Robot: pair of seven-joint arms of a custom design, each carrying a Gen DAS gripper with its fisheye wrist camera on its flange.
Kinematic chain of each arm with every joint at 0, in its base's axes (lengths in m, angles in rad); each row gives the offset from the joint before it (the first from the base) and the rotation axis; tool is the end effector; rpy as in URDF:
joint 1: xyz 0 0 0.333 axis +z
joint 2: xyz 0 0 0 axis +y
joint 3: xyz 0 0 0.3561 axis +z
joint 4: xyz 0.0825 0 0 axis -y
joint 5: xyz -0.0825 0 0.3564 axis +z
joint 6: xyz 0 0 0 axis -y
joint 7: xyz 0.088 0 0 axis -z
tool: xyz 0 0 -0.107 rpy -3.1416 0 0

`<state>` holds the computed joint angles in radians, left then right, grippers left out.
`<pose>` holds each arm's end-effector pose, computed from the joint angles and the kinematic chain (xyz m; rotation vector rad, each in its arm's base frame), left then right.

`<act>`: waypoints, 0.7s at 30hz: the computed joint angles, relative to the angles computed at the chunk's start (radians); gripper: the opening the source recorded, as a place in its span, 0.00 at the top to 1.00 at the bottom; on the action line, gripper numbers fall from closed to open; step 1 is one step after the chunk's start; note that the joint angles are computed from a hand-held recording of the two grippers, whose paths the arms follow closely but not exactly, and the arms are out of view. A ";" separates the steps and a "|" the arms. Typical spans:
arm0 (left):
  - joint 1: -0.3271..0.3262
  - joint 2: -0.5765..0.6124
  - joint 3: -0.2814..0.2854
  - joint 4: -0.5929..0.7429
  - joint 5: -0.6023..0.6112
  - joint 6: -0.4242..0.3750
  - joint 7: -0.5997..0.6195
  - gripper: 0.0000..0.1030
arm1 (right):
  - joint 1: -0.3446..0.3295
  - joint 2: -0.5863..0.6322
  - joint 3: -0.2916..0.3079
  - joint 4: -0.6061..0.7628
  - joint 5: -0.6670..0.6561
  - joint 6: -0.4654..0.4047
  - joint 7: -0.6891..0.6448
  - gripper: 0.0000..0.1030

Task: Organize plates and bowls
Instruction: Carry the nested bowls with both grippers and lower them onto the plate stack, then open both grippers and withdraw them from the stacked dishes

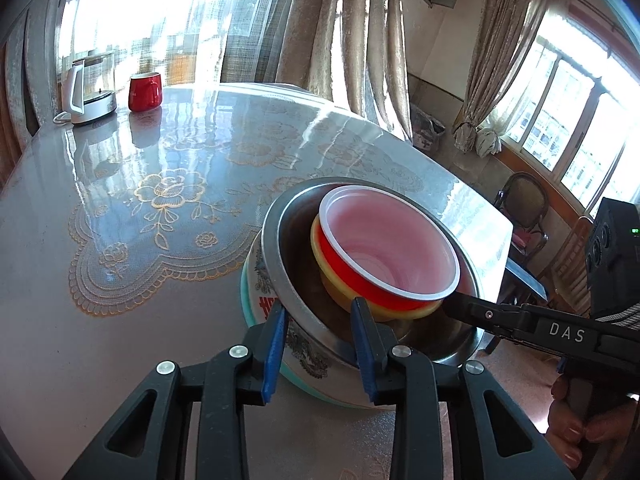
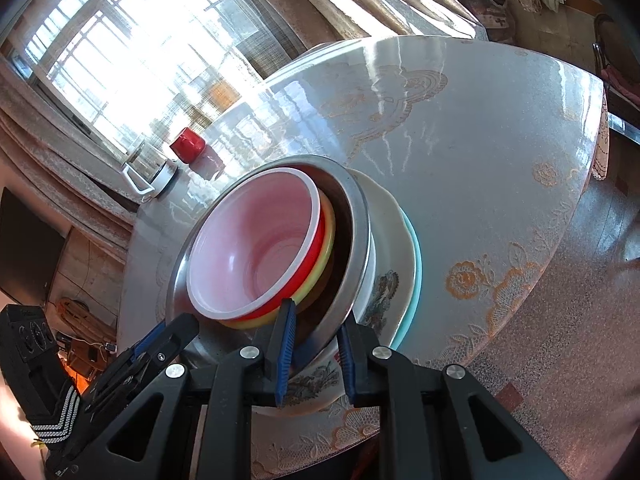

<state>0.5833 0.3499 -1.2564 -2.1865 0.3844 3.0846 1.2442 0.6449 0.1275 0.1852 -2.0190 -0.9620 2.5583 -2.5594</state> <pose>0.4700 -0.3349 0.4859 -1.3433 2.4374 -1.2222 0.3931 0.4410 0.4844 -1.1098 2.1390 -0.3162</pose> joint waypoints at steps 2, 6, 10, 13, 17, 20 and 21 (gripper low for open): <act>-0.004 -0.005 0.004 -0.002 0.001 0.003 -0.003 0.68 | -0.002 -0.003 -0.002 -0.008 -0.008 0.014 0.008 0.80; 0.004 -0.011 -0.006 -0.009 0.003 0.008 -0.009 0.68 | -0.001 -0.011 -0.002 -0.019 -0.030 0.029 0.041 0.78; 0.017 -0.018 -0.015 -0.017 0.010 0.014 -0.025 0.66 | 0.001 -0.019 0.002 -0.031 -0.053 0.036 0.067 0.76; -0.014 -0.072 0.031 -0.031 0.028 0.042 -0.049 0.62 | 0.004 -0.022 0.006 -0.033 -0.069 0.025 0.077 0.74; -0.021 -0.117 0.048 -0.054 0.036 0.066 -0.055 0.55 | 0.013 -0.013 0.014 -0.011 -0.065 -0.021 0.043 0.74; 0.009 -0.120 0.024 -0.064 0.040 0.073 -0.066 0.51 | 0.021 -0.009 0.016 -0.003 -0.065 -0.045 0.026 0.73; 0.020 -0.121 0.016 -0.066 0.044 0.073 -0.073 0.49 | 0.022 -0.009 0.015 -0.003 -0.068 -0.043 0.029 0.73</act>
<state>0.6030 0.2294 -1.2408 -2.2527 0.4288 3.1577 1.1714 0.6665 0.1185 0.2006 -2.0225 -1.0305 2.5151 -2.5309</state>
